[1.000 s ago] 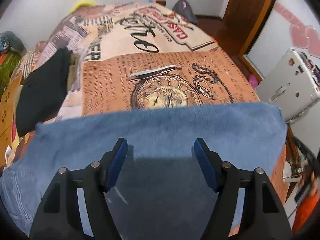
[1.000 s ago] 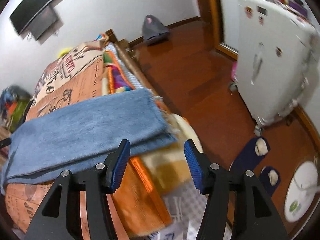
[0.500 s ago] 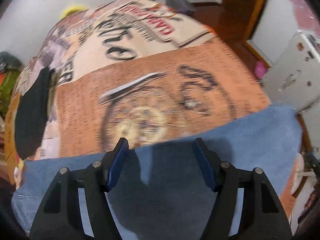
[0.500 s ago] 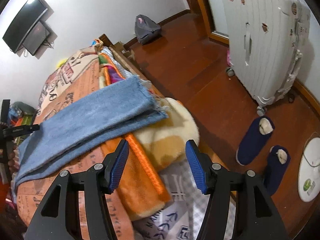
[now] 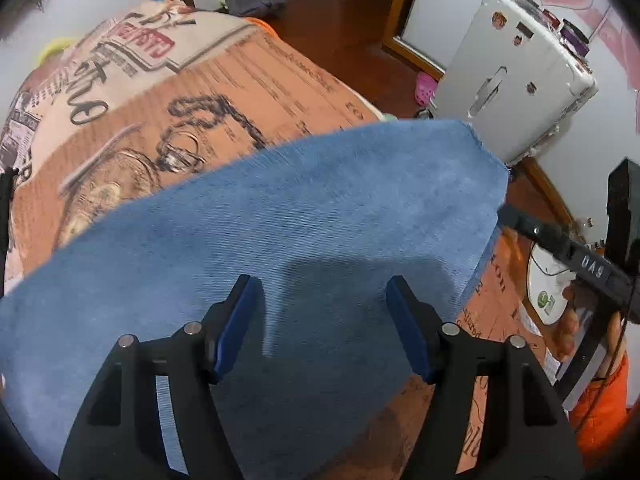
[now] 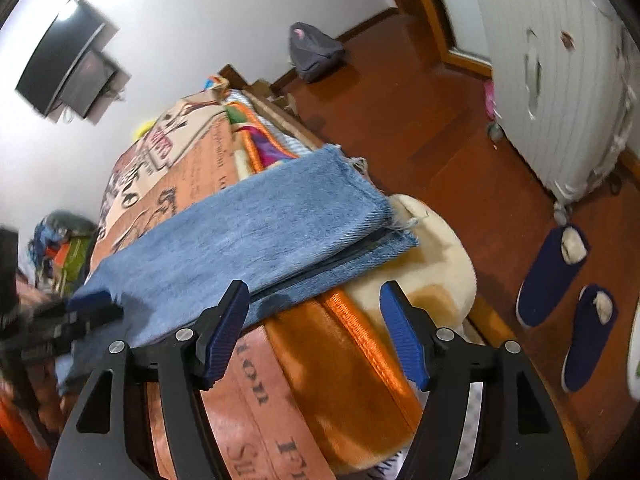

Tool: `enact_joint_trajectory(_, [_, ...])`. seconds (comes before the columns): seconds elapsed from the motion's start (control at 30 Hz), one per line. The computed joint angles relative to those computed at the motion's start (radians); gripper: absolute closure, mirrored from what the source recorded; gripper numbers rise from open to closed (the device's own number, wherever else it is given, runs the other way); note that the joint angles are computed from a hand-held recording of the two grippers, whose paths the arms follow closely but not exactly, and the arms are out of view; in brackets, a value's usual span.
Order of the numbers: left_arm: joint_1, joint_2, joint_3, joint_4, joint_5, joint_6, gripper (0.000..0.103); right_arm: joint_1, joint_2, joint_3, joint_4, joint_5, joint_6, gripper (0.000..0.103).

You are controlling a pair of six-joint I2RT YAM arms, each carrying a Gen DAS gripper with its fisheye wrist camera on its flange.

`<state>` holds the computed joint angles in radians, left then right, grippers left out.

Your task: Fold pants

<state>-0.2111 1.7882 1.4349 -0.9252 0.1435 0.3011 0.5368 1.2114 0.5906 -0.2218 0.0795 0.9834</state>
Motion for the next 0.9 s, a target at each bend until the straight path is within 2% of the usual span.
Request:
enact_joint_trajectory(0.07, [-0.031,-0.022,-0.045,0.05,-0.046,0.004,0.035,-0.018,0.009,-0.01,0.03,-0.025,0.017,0.038])
enact_joint_trajectory(0.33, [-0.071,-0.037,-0.097,0.109,-0.078,0.0,0.035,-0.058,0.056,-0.05,0.158,-0.083,0.087,0.034])
enact_joint_trajectory(0.5, [-0.075,-0.049,-0.139,0.157,-0.083,0.004,0.031,-0.085,0.087,-0.067,0.235,-0.095,0.112,0.032])
enact_joint_trajectory(0.6, [-0.071,-0.056,-0.149,0.169,-0.076,0.005,0.031,-0.102,0.105,-0.059,0.249,-0.098,0.101,0.043])
enact_joint_trajectory(0.67, [-0.067,-0.056,-0.148,0.17,-0.069,0.004,0.031,-0.105,0.106,-0.05,0.239,-0.085,0.081,0.058])
enact_joint_trajectory(0.7, [-0.068,-0.056,-0.147,0.169,-0.069,0.003,0.031,-0.107,0.101,-0.046,0.23,-0.077,0.072,0.062])
enact_joint_trajectory(0.77, [-0.071,-0.059,-0.149,0.17,-0.073,0.002,0.031,-0.112,0.085,-0.042,0.213,-0.057,0.055,0.079])
enact_joint_trajectory(0.83, [-0.073,-0.068,-0.153,0.172,-0.079,0.002,0.031,-0.113,0.064,-0.042,0.201,-0.037,0.041,0.089])
enact_joint_trajectory(0.9, [-0.067,-0.093,-0.168,0.179,-0.081,-0.003,0.031,-0.108,0.037,-0.038,0.189,-0.019,0.028,0.093])
